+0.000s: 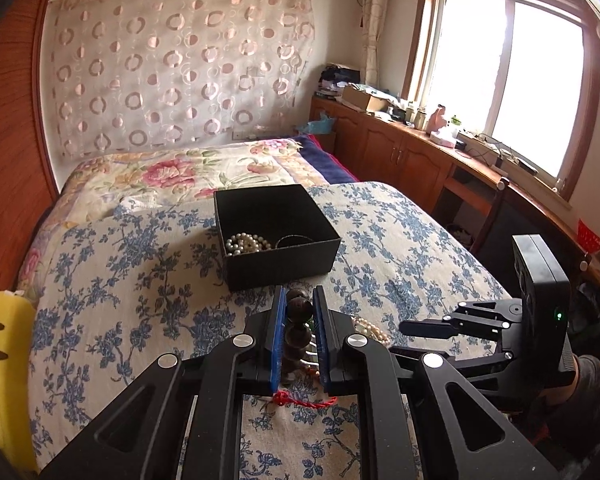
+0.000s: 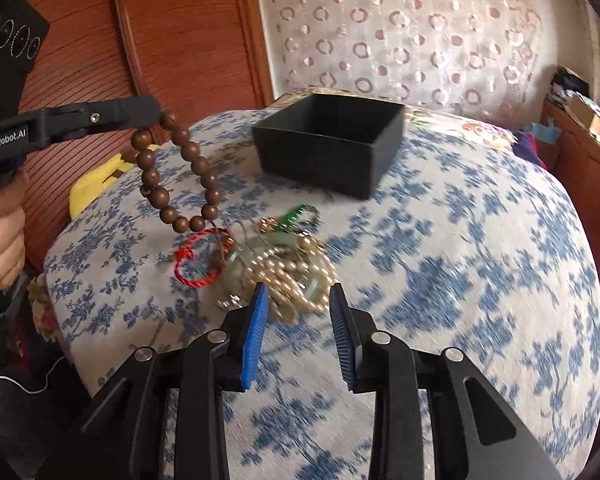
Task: Organize jewelry
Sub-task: 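Lift the bead bracelet with the left tool while the right tool grasps a pearl strand, then raise the pearl strand with the right tool while the left tool carries the bracelet to the box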
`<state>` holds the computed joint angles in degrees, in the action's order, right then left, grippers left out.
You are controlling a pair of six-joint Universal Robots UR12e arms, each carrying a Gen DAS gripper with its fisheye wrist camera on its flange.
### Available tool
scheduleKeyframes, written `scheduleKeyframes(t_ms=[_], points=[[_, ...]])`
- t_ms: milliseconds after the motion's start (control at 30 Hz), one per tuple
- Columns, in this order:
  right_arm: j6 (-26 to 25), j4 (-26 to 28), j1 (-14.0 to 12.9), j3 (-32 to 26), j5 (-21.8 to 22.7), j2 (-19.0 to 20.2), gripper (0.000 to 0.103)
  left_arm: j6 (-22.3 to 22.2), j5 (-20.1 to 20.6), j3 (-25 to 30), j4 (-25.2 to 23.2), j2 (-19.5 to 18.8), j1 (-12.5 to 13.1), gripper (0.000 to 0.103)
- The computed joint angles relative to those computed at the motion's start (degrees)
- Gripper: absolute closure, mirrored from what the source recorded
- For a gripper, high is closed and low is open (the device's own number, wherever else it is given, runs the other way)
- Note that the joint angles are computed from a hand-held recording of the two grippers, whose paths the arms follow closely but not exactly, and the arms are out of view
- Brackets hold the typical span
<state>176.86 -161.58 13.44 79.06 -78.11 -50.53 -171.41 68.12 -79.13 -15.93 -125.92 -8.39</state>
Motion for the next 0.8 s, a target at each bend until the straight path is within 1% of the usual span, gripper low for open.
scheduleKeyframes(t_ms=[33,100,300,433,467,500,600,633,800], points=[[-0.3,0.7,0.0,-0.5,0.2,0.2,0.079,-0.1,0.0,0.0,0.0,0.0,0.0,0.091],[-0.2,1.7,0.0,-1.1,0.7,0.5,0.082,-0.3,0.0,0.1,0.0,-0.1,0.1,0.091],[1.7,3.4,-0.2,-2.7,2.9,1.5,0.082,-0.8,-0.6,-0.3,0.2,-0.1,0.3,0.091],[0.4,3.7,0.2,-3.2,1.8,1.8,0.082,-0.9,-0.7,-0.3,0.3,-0.2,0.3,0.091],[0.4,4.0,0.2,-3.2,1.9,1.8,0.083,-0.9,-0.6,-0.3,0.2,-0.2,0.3,0.091],[0.3,4.4,0.2,-3.3,1.9,1.8,0.092,-0.8,-0.5,-0.3,0.2,-0.2,0.3,0.091],[-0.1,4.5,0.2,-3.3,2.0,1.8,0.094,-1.0,-0.5,-0.4,0.4,-0.2,0.3,0.091],[0.1,4.3,0.1,-3.2,2.3,1.7,0.098,-1.1,-0.6,-0.4,0.5,-0.2,0.3,0.091],[0.1,2.8,0.0,-3.0,2.0,1.5,0.098,-1.4,-0.5,-0.8,1.3,-0.1,0.4,0.091]])
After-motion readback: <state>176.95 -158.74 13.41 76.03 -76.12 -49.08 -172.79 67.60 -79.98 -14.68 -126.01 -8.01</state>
